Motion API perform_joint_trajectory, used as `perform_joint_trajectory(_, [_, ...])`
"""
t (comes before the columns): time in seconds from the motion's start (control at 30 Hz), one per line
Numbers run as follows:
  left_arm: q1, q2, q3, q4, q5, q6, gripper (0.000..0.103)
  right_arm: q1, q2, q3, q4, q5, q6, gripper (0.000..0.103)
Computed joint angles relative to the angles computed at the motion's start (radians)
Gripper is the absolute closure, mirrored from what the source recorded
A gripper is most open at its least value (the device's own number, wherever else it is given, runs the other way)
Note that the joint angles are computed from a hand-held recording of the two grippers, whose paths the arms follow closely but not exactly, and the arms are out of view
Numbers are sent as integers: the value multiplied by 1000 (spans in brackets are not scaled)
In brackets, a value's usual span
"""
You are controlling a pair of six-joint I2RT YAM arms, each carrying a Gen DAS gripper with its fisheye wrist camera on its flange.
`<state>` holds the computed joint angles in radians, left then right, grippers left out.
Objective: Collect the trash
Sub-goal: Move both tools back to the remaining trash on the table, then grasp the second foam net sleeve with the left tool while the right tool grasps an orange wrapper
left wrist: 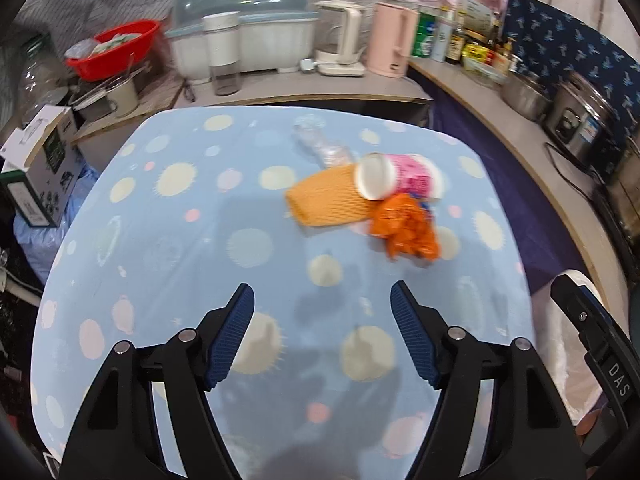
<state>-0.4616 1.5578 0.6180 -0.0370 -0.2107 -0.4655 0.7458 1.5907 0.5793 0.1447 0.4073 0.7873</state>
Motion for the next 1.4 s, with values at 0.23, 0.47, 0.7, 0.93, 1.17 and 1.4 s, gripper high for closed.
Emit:
perform_joint_trajectory(0.23, [176, 104, 25, 70, 72, 101, 32, -25, 273, 212, 48, -77, -53, 39])
perform_joint_trajectory(0.47, [250, 254, 124, 113, 116, 157, 18, -63, 460, 395, 39, -126, -91, 32])
perform_joint_trajectory(0.7, [264, 413, 272, 121, 177, 195, 12, -97, 603, 549, 9, -176, -111, 32])
perform_joint_trajectory(0.93, [278, 579, 452, 100, 240, 232, 11, -152, 643, 544, 77, -253, -107, 39])
perform_joint_trajectory(1.17, [246, 700, 566, 84, 248, 256, 13, -133, 629, 537, 71, -251, -158, 58])
perform_joint_trajectory(1.4, [220, 672, 534, 93, 281, 269, 62, -120, 560, 432, 118, -240, -129, 63])
